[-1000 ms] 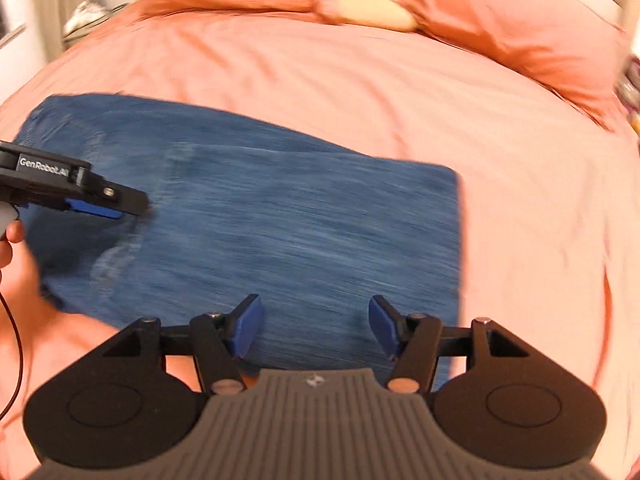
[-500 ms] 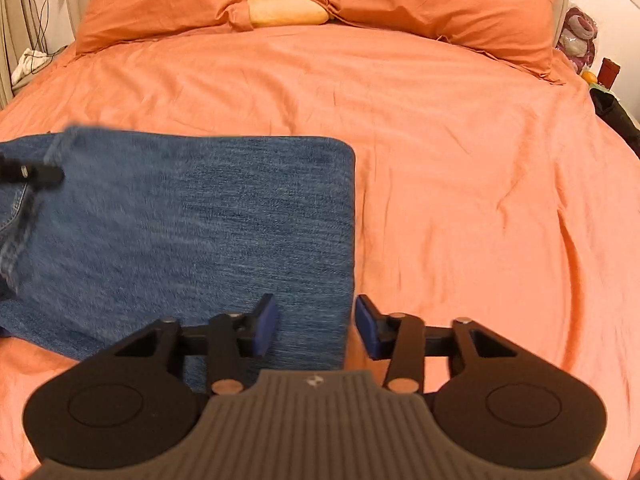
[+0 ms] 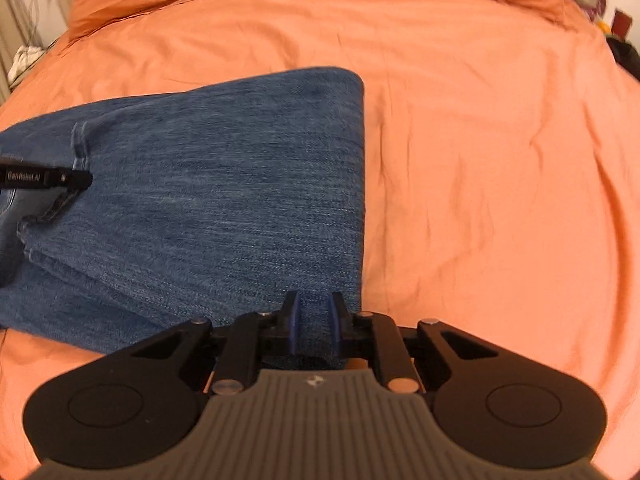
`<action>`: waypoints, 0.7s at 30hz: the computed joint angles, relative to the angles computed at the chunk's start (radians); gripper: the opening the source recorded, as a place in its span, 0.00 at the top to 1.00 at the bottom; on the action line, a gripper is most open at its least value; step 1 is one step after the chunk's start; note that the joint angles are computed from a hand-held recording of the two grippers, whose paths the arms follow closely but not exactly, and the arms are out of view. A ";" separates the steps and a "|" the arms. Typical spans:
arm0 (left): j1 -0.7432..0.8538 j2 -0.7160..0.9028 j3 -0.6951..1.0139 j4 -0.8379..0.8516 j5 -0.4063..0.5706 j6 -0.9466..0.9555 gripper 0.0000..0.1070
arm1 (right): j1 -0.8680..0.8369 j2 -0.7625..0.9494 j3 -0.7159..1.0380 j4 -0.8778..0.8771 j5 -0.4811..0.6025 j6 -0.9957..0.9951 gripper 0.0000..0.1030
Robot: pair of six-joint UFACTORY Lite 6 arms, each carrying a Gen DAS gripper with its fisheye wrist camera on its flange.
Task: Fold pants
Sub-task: 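Grasp the folded hem edge with the left gripper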
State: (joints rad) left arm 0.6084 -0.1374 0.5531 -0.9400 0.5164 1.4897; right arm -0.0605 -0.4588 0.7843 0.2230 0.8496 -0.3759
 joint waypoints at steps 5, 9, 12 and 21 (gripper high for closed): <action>0.041 -0.131 -0.020 0.116 0.052 -0.063 0.76 | -0.039 -0.023 0.067 0.021 0.087 -0.013 0.89; 0.198 -0.285 -0.062 0.121 0.233 0.033 0.76 | -0.116 -0.096 0.076 0.051 0.162 -0.065 0.90; 0.331 -0.358 -0.091 0.152 0.395 0.098 0.76 | -0.133 -0.152 0.034 0.040 0.185 -0.080 0.91; 0.300 -0.425 -0.253 0.193 0.250 0.056 0.65 | 0.006 -0.222 -0.091 -0.102 0.100 0.080 0.89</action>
